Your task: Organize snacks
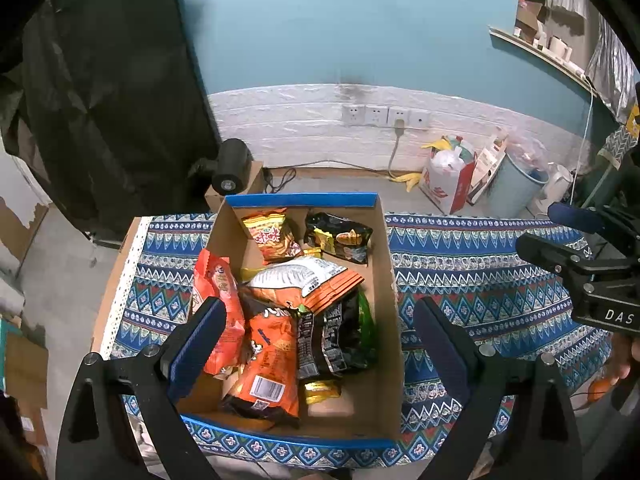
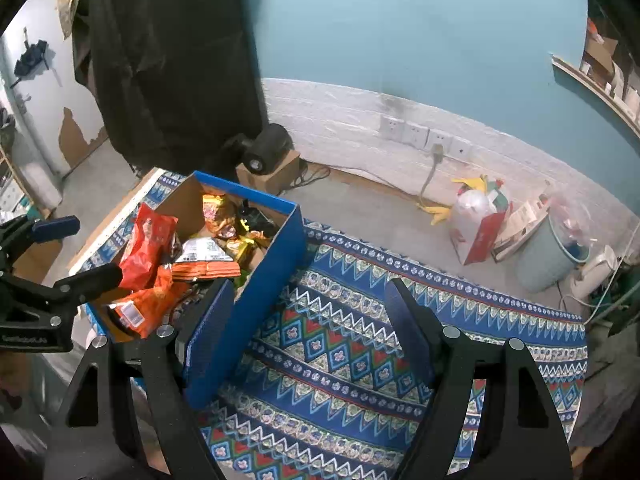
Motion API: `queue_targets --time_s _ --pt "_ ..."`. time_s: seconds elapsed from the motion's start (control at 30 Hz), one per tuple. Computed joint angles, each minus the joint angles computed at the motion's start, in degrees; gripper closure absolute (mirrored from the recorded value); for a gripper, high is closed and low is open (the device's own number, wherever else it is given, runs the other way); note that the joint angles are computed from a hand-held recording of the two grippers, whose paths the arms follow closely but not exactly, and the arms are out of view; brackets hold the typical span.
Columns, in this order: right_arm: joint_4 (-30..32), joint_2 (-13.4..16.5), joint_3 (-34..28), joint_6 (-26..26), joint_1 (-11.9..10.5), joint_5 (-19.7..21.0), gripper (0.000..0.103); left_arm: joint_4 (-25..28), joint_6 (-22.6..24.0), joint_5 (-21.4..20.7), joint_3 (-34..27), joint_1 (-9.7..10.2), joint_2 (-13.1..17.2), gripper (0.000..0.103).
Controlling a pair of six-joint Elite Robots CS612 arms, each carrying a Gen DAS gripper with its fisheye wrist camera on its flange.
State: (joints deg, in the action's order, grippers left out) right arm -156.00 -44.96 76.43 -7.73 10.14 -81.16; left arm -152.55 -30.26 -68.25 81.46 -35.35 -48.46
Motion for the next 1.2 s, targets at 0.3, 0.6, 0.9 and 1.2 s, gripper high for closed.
queue_targets --time_s 0.3,0.6,0.9,1.2 --pt "0.03 -0.03 0.06 0.12 -0.06 -0.02 0.026 0.20 -0.01 -0.44 -0.12 -0.04 -0.04 0.007" --pt "0.17 0.02 -0.11 0.07 -0.12 0.01 0.026 0.11 -0.82 -0.47 0.01 0.04 -0.08 0.007" --pt "0.18 -0.01 -0.11 0.00 -0.12 -0.15 0.026 0.79 -1.38 -1.08 -0.09 0.10 0.10 0.007" --pt "0.13 -0.02 -0.11 -0.17 -0.18 -0.11 0.026 0.95 -2.28 -1.21 -0.03 0.14 0.14 0.007"
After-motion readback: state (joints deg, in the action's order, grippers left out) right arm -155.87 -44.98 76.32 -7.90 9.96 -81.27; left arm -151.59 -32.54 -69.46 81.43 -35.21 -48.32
